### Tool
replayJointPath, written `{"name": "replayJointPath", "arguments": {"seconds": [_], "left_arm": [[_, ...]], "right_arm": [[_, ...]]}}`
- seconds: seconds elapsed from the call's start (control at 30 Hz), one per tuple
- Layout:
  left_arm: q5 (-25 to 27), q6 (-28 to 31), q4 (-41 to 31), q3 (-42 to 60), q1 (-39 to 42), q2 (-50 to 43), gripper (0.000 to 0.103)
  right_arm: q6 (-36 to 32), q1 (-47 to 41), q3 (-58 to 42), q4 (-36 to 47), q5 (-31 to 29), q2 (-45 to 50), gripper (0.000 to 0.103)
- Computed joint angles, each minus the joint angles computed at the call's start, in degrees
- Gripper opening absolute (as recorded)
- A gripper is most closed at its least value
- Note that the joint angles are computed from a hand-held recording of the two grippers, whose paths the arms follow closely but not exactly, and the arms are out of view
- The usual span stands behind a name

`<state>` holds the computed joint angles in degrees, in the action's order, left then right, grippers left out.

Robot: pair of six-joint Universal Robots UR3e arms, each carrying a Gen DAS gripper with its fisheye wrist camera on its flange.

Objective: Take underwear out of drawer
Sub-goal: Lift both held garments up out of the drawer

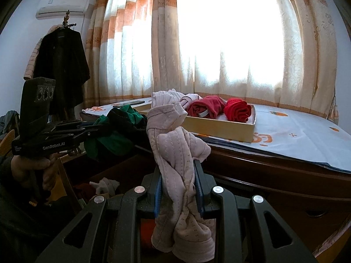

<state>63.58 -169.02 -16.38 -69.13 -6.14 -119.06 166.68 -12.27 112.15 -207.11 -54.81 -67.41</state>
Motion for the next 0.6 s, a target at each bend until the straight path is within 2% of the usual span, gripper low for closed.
{"name": "replayJointPath", "arguments": {"seconds": [0.6], "left_arm": [[2.83, -2.59, 8.61, -3.69, 0.22, 1.48, 0.016]], "right_arm": [[2.71, -1.60, 3.67, -11.21, 2.00, 1.10, 0.027]]}}
